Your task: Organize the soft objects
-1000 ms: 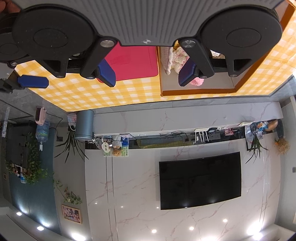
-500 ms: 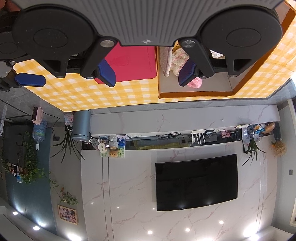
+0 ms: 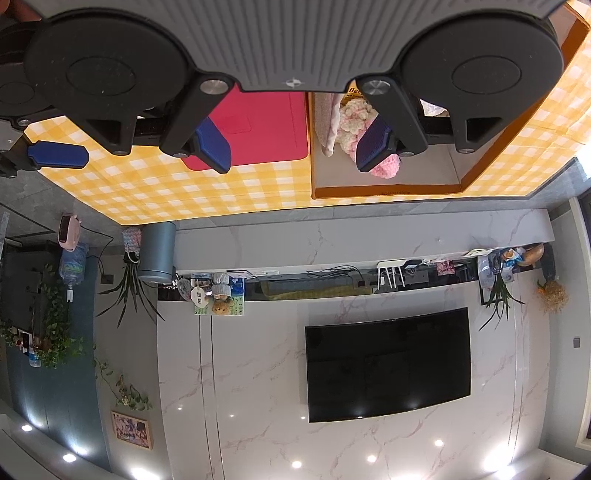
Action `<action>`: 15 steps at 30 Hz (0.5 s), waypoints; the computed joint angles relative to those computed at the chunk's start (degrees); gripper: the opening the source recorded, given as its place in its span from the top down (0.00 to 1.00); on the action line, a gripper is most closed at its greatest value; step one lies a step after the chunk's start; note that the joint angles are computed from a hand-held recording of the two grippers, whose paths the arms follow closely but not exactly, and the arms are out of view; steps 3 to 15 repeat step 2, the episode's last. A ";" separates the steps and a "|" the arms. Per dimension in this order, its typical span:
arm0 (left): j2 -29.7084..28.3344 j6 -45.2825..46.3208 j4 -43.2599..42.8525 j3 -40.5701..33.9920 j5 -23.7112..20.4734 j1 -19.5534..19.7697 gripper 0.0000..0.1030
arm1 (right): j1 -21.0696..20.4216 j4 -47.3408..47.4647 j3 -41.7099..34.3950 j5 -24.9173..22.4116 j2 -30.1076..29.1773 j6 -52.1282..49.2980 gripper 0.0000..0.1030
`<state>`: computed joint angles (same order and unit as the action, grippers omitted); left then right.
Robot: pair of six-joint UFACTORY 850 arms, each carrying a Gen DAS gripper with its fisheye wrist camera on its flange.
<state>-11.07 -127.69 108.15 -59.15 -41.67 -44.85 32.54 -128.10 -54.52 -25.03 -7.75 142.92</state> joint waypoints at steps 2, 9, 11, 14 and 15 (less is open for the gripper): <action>0.00 0.16 -0.27 -0.07 0.29 0.04 0.12 | -0.07 0.03 -0.10 0.19 -0.09 0.01 0.03; 0.00 0.16 -0.27 -0.07 0.29 0.04 0.12 | -0.07 0.03 -0.10 0.19 -0.09 0.01 0.03; 0.00 0.16 -0.27 -0.07 0.29 0.04 0.12 | -0.07 0.03 -0.10 0.19 -0.09 0.01 0.03; 0.00 0.16 -0.27 -0.07 0.29 0.04 0.12 | -0.07 0.03 -0.10 0.19 -0.09 0.01 0.03; 0.00 0.16 -0.27 -0.07 0.29 0.04 0.12 | -0.07 0.03 -0.10 0.19 -0.09 0.01 0.03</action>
